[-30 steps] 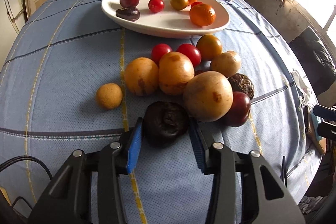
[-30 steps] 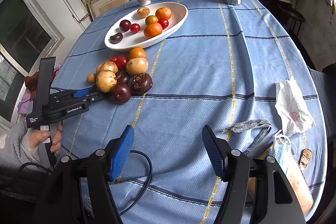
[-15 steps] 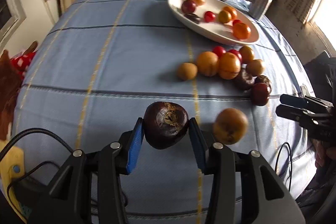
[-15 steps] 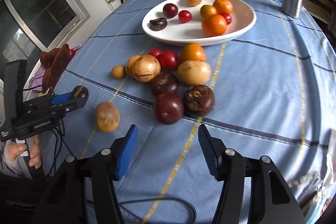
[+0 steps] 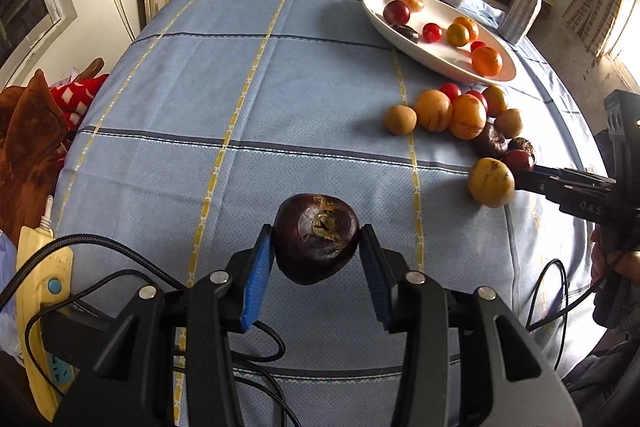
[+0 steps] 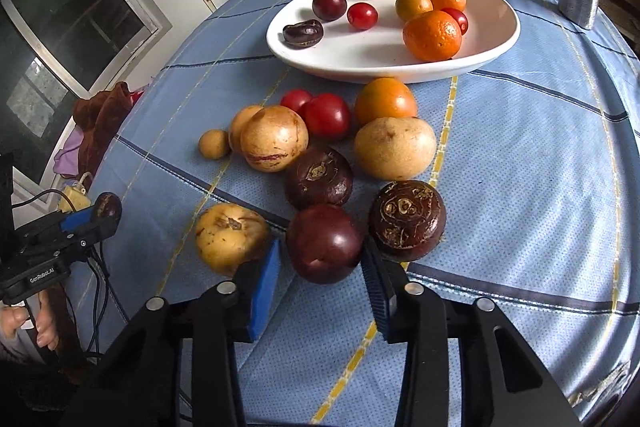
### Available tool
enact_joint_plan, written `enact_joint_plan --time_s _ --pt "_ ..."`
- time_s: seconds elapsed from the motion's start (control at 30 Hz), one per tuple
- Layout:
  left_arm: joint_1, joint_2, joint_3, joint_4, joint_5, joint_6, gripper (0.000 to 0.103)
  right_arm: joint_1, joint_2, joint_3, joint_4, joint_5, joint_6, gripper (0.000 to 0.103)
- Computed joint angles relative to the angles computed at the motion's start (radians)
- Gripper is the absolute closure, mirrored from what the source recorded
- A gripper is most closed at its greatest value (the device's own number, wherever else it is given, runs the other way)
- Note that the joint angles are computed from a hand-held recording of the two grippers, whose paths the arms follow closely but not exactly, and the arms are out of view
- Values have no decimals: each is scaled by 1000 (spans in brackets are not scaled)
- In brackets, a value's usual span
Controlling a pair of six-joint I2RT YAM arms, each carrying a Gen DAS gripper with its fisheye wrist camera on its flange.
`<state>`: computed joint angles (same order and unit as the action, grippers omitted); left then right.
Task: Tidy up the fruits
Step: 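Grasp a dark mangosteen with the left tool while the right tool grasps a dark red fruit, then release the mangosteen on the plate with the left tool while the right tool releases its fruit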
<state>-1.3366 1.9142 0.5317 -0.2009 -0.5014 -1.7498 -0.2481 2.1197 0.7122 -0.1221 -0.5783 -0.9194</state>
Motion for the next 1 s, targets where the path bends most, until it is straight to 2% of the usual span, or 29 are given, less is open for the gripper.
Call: enact_joint_plan --time_s 0.17,0.27,0.5,0.77,0.87,1.0 --pt "36 4 5 42 -4 62 60 -40 -8 11 -56 -8 -32 66" --pt "76 9 22 78 -10 146 60 -89 -41 11 -109 -21 -78 66" --pt "249 27 106 190 4 456 60 -174 -124 87 -227 -70 -88 66" --pt "466 106 338 233 67 844 60 -107 -115 253 -215 -109 80 66" --pt "520 162 435 221 95 932 60 -49 -79 322 -168 -108 165 66" --pt "580 234 523 215 141 996 60 27 10 449 -128 -89 270 66"
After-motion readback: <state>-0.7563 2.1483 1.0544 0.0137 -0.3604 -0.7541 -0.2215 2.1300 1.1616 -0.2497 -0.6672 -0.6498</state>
